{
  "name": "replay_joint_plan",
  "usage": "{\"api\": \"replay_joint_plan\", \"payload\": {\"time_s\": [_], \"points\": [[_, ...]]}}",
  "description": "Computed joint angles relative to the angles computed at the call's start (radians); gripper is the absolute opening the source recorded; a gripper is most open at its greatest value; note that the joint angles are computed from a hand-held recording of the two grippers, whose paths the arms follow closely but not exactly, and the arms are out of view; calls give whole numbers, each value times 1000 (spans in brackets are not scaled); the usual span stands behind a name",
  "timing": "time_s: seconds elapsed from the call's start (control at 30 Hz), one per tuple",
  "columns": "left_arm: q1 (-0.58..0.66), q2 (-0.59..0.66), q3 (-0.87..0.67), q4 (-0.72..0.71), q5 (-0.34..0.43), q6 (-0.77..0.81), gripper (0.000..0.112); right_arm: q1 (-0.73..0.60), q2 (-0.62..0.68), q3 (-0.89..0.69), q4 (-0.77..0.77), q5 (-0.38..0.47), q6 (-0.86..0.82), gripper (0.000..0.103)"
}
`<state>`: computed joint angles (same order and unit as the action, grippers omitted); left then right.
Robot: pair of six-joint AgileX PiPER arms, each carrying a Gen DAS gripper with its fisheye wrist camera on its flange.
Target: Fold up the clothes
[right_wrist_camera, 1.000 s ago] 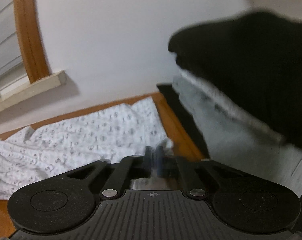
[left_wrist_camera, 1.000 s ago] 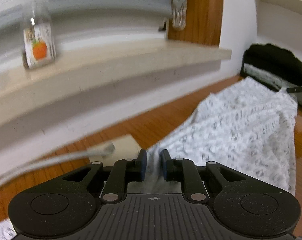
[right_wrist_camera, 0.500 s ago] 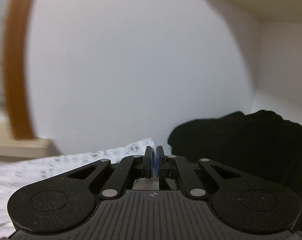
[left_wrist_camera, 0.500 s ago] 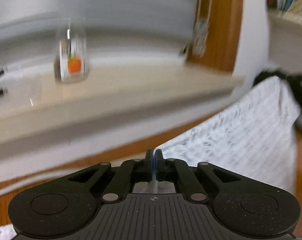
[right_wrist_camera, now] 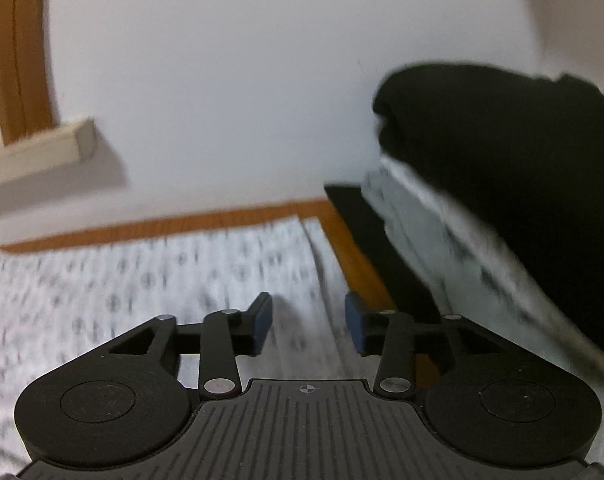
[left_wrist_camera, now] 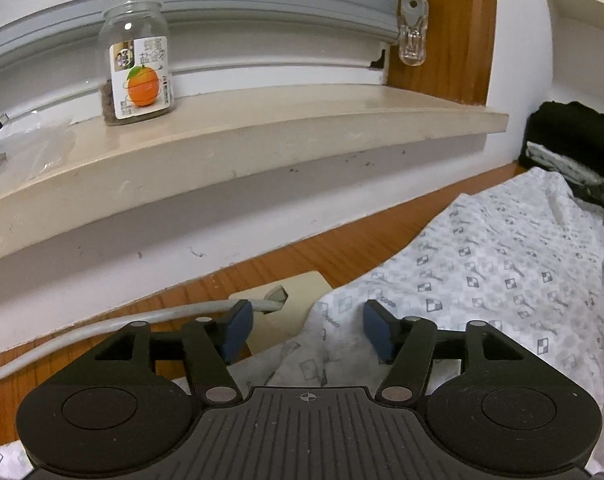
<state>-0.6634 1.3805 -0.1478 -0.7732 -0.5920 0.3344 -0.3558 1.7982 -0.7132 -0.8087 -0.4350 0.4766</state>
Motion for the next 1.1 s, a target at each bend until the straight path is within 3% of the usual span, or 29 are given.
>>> {"api": "replay_joint_plan", "payload": {"time_s": [0.1, 0.3, 0.33, 0.4, 0.47, 0.6, 0.67, 0.7, 0.8, 0.87, 0.9, 0.97, 1.1], "points": [[4, 11, -4, 8, -2, -5, 66, -53, -23, 75, 19, -44, -44, 46], [-8, 11, -1, -8, -12, 10, 69, -191, -68, 152, -290, -170, 161, 45], [-9, 10, 0, -8, -14, 10, 70, -185, -71, 158, -290, -166, 147, 43], [-10, 4, 6, -8, -20, 10, 70, -159, -69, 165, -218, -152, 80, 30], [-10, -2, 11, -3, -24, 8, 70, -172, -62, 155, -241, -176, 101, 17], [-13, -43, 23, -18, -23, 27, 71, -215, -169, 244, -72, -291, -83, 14], [-9, -71, 30, -12, -14, 32, 74, -224, -237, 262, -6, -291, -127, 14], [-7, -82, 32, -8, -9, 33, 74, -219, -247, 242, -13, -247, -108, 14], [-13, -98, 34, -15, -4, 48, 76, -165, -170, 138, -105, -40, 4, 20], [-10, -97, 36, -7, -2, 41, 77, -135, -161, 149, 7, -2, -100, 25], [-6, -93, 34, -4, 1, 38, 77, -124, -165, 168, 93, -15, -171, 27], [1, -83, 31, 8, 3, 27, 78, -118, -184, 205, 151, -65, -209, 47], [20, -69, 30, 66, 18, -8, 80, -112, -188, 222, -77, -144, -28, 55]]}}
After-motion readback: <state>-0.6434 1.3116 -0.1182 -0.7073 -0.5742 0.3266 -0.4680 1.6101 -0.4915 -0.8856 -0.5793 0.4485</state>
